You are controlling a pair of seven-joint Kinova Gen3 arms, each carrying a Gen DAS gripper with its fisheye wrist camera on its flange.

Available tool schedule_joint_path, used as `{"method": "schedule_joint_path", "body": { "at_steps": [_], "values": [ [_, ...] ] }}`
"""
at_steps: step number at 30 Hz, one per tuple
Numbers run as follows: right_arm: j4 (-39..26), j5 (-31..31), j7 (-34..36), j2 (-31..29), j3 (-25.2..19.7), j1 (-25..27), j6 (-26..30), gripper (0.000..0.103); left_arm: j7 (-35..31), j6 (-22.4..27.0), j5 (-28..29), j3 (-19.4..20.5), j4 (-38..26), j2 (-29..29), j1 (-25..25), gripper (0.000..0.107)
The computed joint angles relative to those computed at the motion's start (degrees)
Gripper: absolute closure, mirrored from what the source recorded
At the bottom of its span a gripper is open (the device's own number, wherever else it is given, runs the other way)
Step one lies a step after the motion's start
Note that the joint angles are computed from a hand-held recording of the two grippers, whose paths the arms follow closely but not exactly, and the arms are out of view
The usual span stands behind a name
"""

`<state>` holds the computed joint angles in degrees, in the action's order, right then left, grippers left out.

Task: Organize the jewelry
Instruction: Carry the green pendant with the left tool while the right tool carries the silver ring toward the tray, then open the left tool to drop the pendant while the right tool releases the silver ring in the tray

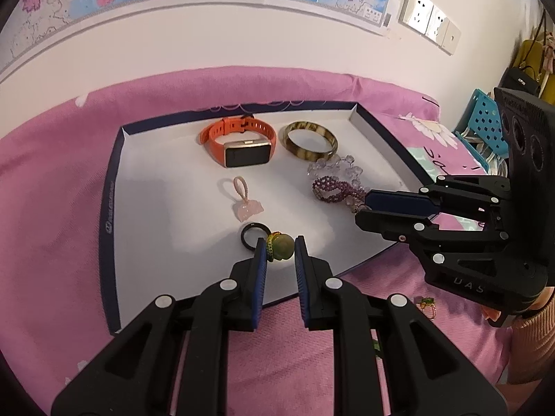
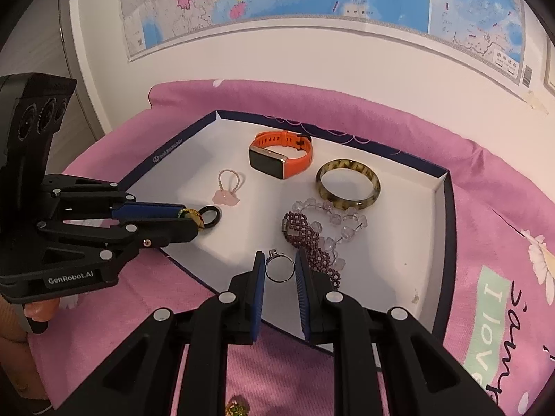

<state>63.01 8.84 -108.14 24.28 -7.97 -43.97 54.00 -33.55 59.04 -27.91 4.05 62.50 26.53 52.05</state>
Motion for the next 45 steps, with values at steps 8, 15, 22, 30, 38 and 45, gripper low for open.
{"method": "schedule_joint_path", "body": {
  "at_steps": [8, 15, 22, 30, 38, 45],
  "values": [
    [-0.40, -0.20, -1.01, 0.54, 0.39, 0.05, 0.22, 0.087, 0.10, -0.26, 0.37, -0.15, -0.01, 0.40, -0.24, 0.089],
    [1.93, 0.75, -3.10, -1.08, 0.71, -0.16, -1.83, 0.084, 1.52, -0.45, -0.95, -0.48, 1.35, -0.72, 0.54, 0.076],
    [9.44, 0.40, -5.33, -7.42, -0.77, 1.74, -6.69, 0.076, 3.90, -2.83, -6.41, 0.48, 6.56, -4.96, 3.27, 0.071],
    [15.35, -2.13, -4.15, -11.63, -3.75, 3.23, -6.89, 0.071, 2.10, -6.29, -7.83, 4.17, 9.94, -6.84, 3.96, 0.063],
    [17.77, -1.14, -5.52, -12.40, -4.79, 1.67, -4.17, 0.070, -3.08, -6.67, -2.26, 5.06, 8.52, -4.26, 3.67, 0.056],
    [18.77, 0.64, -7.71, -12.22, -5.02, 0.20, -4.46, 0.069, -5.24, -5.24, 0.25, 4.33, 5.97, -2.09, 4.42, 0.056]
  ]
}}
